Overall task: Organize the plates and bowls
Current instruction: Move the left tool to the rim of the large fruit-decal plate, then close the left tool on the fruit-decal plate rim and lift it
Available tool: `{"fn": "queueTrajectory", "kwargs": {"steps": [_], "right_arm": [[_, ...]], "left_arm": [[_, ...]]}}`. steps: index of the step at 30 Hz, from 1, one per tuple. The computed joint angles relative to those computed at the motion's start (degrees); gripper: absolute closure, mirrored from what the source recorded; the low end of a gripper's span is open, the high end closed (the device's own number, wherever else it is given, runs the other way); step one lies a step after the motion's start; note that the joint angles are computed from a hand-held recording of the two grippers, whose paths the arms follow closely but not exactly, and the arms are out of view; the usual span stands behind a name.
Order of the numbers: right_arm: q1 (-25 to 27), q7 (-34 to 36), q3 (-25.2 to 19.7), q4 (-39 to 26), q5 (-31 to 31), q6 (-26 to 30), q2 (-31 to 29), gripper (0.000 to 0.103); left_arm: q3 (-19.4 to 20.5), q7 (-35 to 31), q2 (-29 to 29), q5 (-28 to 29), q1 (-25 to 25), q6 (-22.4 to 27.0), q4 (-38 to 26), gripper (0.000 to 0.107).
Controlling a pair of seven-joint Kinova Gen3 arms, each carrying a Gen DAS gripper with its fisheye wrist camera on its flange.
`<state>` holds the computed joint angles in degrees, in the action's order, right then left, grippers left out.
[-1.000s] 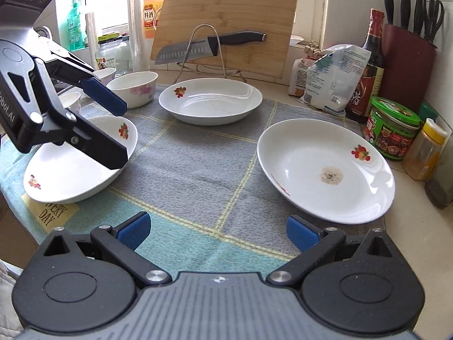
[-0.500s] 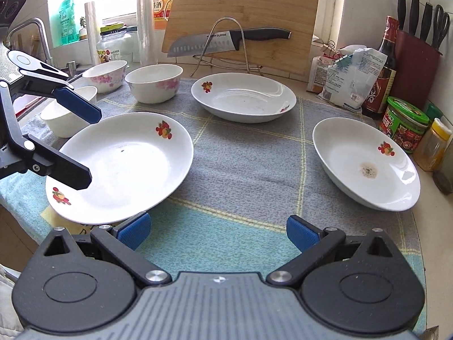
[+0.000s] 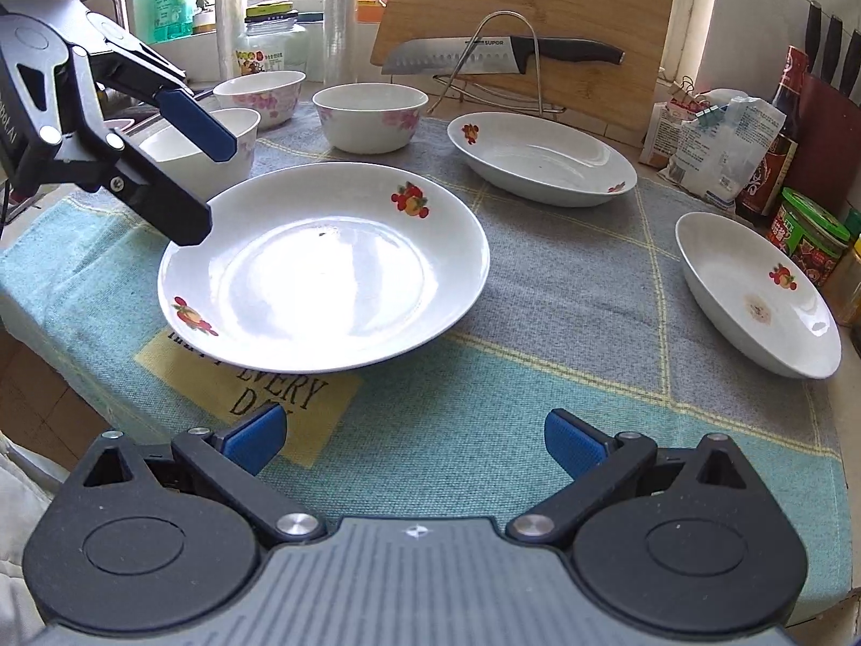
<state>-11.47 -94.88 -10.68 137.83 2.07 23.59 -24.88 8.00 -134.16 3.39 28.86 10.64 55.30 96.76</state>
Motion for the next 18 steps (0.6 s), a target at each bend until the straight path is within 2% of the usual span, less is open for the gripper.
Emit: {"fn": "queueTrajectory", "kwargs": {"steps": [3,10,18], "right_arm": [[-0.46,-0.59,-1.21,0.35,-0.29,-1.52,0.79,0.0],[0.42,-2.78,-5.29,1.55,2.03,-5.22,2.51,0.0],[-3.25,-1.44,-2.1,3.88,0.73,-10.7,3.22,0.0]], "left_arm": [[-0.16,-0.13,1.91,-0.13,-0.54,1.43,-2.59,0.012],[0.88,3.46,8.7,-4.33,-0.51,5.12,-11.07,0.012],[1.75,9.84,18.51,-11.31,1.69,13.9,-22.51,0.012]]}}
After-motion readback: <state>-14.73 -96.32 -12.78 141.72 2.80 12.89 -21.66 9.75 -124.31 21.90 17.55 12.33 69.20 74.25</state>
